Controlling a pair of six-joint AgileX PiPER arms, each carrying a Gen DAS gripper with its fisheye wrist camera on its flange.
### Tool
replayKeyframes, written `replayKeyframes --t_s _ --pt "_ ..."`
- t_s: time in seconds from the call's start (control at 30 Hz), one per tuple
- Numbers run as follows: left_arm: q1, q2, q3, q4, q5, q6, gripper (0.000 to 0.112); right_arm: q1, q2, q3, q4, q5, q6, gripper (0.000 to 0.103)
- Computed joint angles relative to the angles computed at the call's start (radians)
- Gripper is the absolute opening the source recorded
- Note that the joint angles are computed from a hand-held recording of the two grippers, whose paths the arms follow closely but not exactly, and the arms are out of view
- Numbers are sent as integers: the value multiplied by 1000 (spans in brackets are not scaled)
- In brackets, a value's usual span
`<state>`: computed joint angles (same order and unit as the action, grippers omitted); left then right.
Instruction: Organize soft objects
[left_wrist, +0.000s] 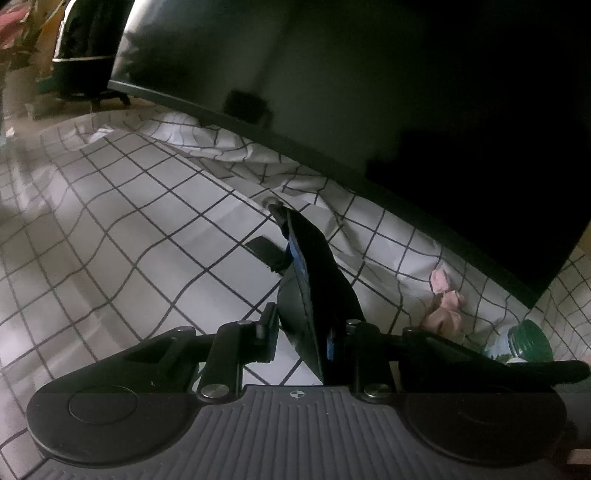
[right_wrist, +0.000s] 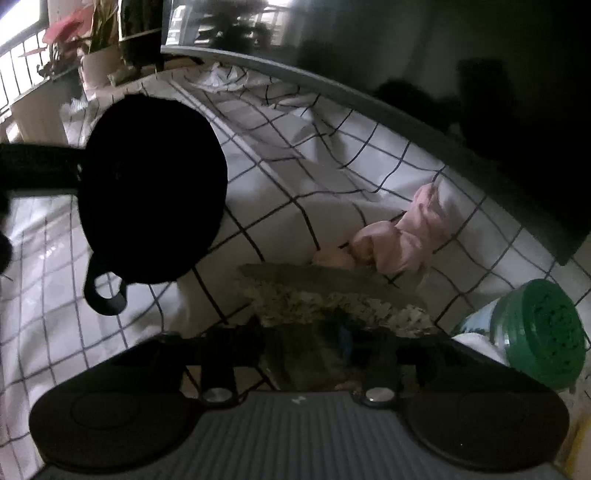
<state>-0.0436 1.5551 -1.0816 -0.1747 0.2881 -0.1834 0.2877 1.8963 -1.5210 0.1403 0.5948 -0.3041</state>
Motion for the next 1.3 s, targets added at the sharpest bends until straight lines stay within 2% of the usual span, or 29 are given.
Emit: replayKeyframes --t_s 0.03,0.07,0.3,0.43,0.5,0.63,0.8,0.97,1.13,1.3 --pt "6 4 -4 -46 0 45 26 -3 -13 6 14 2 -12 9" --pt "10 6 -9 -82 2 83 25 -5 -30 15 24 2 -20 8" --pt "4 7 -91 -202 33 264 24 -22 -182 74 -14 -43 28 7" --pt "-2 36 -194 -272 32 388 23 -65 -229 1 9 11 70 7" --pt "-11 67 -270 -270 50 399 23 -93 -249 -40 37 45 83 7" --pt "-34 107 -396 -273 83 419 23 -125 -324 -71 -2 72 127 7" --pt "-96 143 -535 -153 93 309 23 -193 -447 -64 -47 74 116 7" --pt "-198 156 -614 29 93 112 23 -353 -537 -36 48 61 -6 7" --pt "-328 186 -702 252 134 -99 23 -585 -636 42 245 47 -207 7" --pt "-474 261 -839 368 210 -199 23 -894 -664 81 568 134 -484 7"
